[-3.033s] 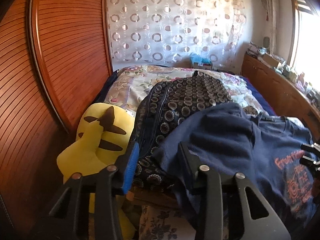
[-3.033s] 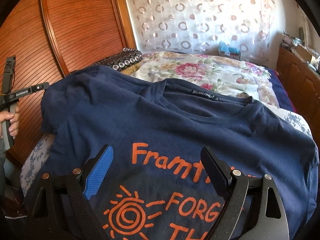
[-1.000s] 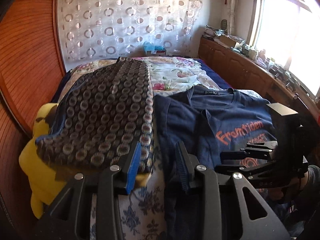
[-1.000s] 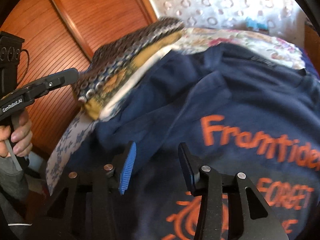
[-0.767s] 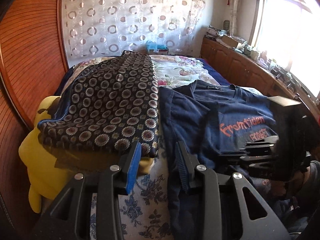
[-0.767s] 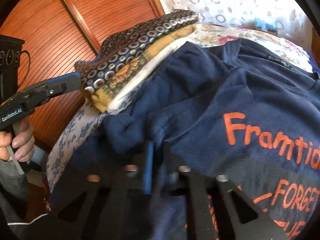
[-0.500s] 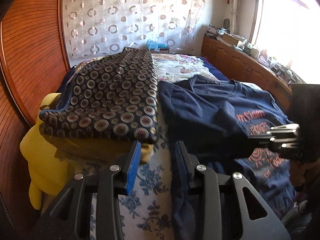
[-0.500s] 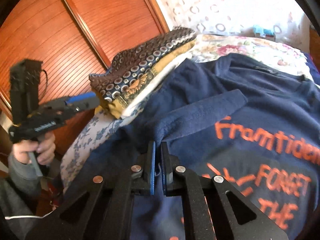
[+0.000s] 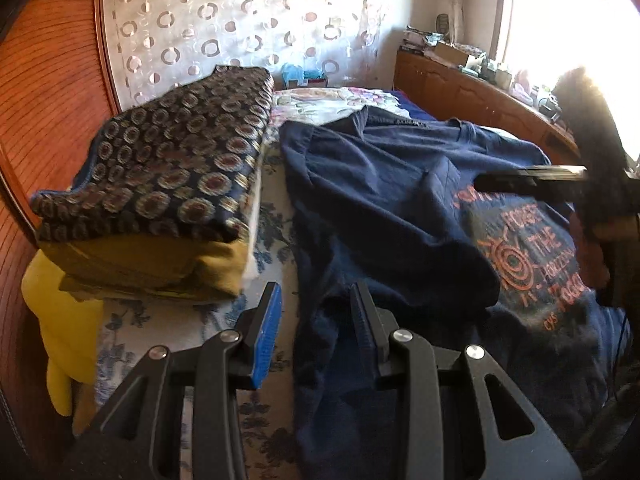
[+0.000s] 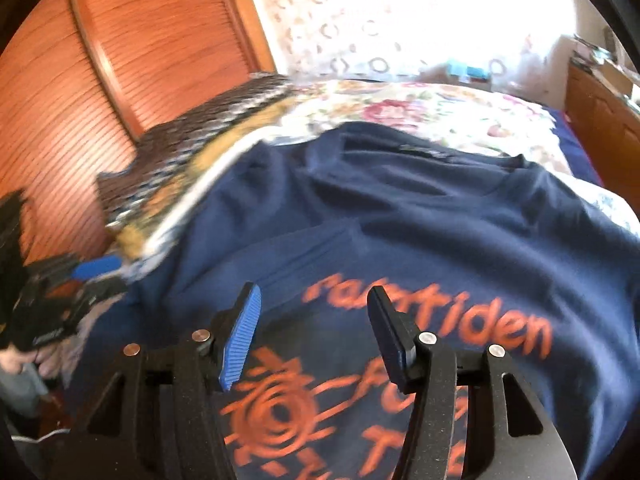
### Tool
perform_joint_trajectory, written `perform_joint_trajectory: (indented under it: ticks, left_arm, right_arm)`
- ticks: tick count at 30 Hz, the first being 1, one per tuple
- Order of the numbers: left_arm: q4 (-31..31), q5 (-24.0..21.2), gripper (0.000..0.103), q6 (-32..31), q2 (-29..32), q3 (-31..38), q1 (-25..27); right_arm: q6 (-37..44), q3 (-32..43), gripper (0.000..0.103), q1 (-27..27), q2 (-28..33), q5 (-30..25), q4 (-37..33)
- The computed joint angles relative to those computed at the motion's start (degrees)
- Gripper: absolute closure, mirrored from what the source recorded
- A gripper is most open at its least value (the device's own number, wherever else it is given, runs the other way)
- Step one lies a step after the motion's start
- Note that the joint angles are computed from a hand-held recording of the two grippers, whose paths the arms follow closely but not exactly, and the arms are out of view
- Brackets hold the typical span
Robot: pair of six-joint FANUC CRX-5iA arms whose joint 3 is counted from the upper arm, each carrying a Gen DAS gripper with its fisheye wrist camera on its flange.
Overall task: Fold small clothes
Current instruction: 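Lift the gripped side with the left tool and fold it over the shirt's back, then grasp the opposite side with the right tool and fold it inward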
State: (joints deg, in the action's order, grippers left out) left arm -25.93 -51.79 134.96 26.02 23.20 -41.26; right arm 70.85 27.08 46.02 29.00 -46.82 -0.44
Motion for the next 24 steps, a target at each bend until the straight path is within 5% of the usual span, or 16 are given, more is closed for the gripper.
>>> perform_joint_trajectory:
  ticks: [8, 12, 16, 24]
  left_arm:
    - [0.69, -2.04, 0.068, -1.80, 3.28, 2.82, -0.46]
    - [2.10, -0.26, 0.062, -1.74, 2.36, 1.11, 0.34]
    - [2.19, 0.06, 0.058, -2.24, 2.25, 0.85, 0.24]
    - [2.42, -0.20, 0.053, -3.09, 2.81, 1.57, 0.25]
  right_arm:
    - [5.22, 8.45, 0.058, -3.36, 5.38, -4.46, -7.94]
    - [8.67, 9.64, 0.100, -3.75, 5.68, -5.46, -10.50]
    - [10.14, 7.37, 0.103, -3.93, 3.42, -3.00, -11.97]
    - [2.40, 1.09, 0.103, -3.27, -0.40, -0.70, -4.22]
